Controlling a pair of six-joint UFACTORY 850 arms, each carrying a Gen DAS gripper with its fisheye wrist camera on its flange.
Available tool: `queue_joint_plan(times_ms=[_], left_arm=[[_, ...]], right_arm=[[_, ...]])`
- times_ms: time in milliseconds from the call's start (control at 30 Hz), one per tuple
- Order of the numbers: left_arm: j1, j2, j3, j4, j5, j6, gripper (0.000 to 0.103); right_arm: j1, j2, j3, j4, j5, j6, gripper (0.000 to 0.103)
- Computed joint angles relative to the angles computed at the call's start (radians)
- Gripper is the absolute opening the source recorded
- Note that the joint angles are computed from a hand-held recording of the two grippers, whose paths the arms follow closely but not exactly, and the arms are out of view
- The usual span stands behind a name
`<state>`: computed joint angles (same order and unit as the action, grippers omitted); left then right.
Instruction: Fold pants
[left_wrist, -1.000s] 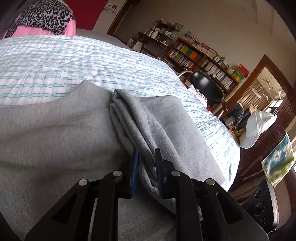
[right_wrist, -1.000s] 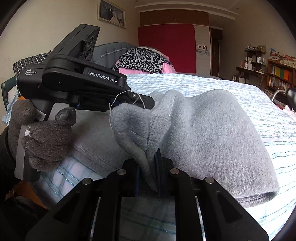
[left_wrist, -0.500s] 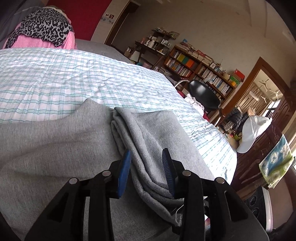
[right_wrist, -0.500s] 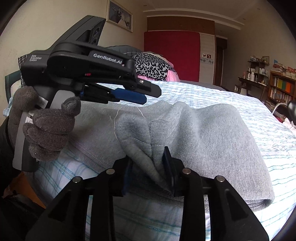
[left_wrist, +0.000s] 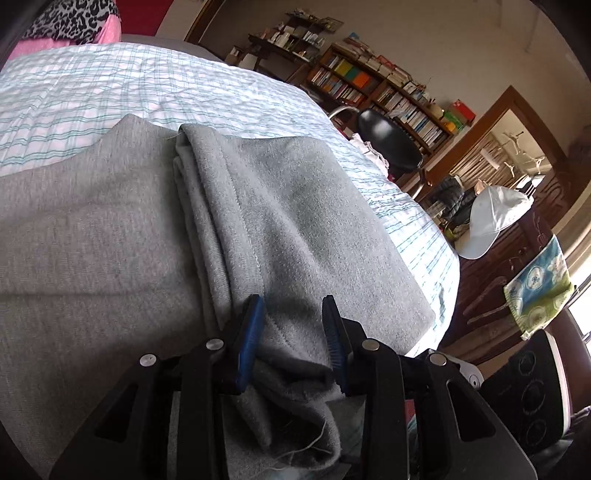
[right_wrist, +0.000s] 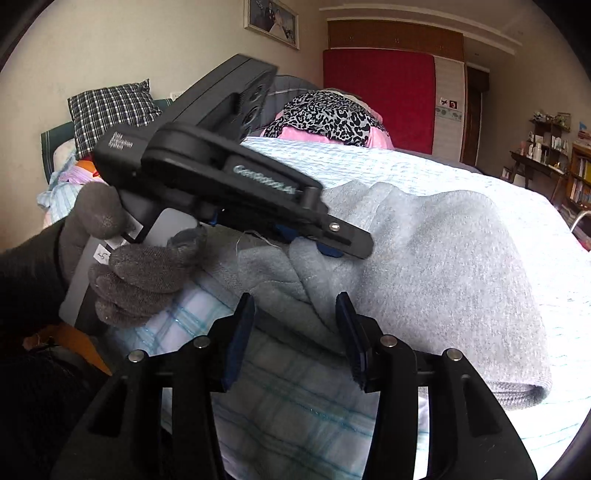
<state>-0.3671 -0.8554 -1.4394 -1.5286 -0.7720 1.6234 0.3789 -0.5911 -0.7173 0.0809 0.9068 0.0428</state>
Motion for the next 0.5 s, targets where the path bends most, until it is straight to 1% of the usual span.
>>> queue_joint_plan(times_ms=[100, 200, 233, 333, 367, 400, 467, 500], left_arm=[[0.005, 0.028, 0.051, -0.038, 0.022, 0.093, 0.033], [0.0, 0.06, 0.115, -0.111, 0.058, 0.214, 0.033], [-0.003, 0.069, 0.132, -0.136, 0.07, 0.25, 0.033], [-0.011, 0.089, 0.168, -0.197, 0.097, 0.336, 0.033], [-0.009, 0.09, 0.173, -0.206, 0.099, 0.354, 0.033], [-0.009, 0.092, 0.181, -0.219, 0.1, 0.375, 0.034], [-0.009, 0.096, 0.2, -0.257, 0.101, 0.432, 0.034], [-0.01, 0.098, 0.211, -0.282, 0.101, 0.467, 0.034]], right_arm=[[-0.044, 0.039, 0.051, -0.083, 0.037, 0.118, 0.047], [-0.073, 0.061, 0.082, -0.058, 0.08, 0.193, 0.047], [-0.076, 0.062, 0.084, -0.02, 0.082, 0.196, 0.047], [-0.053, 0.046, 0.061, 0.187, 0.018, 0.109, 0.047], [-0.047, 0.033, 0.048, 0.237, -0.004, 0.077, 0.046], [-0.047, 0.017, 0.043, 0.245, -0.009, 0.063, 0.046], [-0.044, -0.022, 0.043, 0.26, 0.056, 0.03, 0.046], [-0.041, -0.035, 0.039, 0.273, 0.074, 0.011, 0.046]])
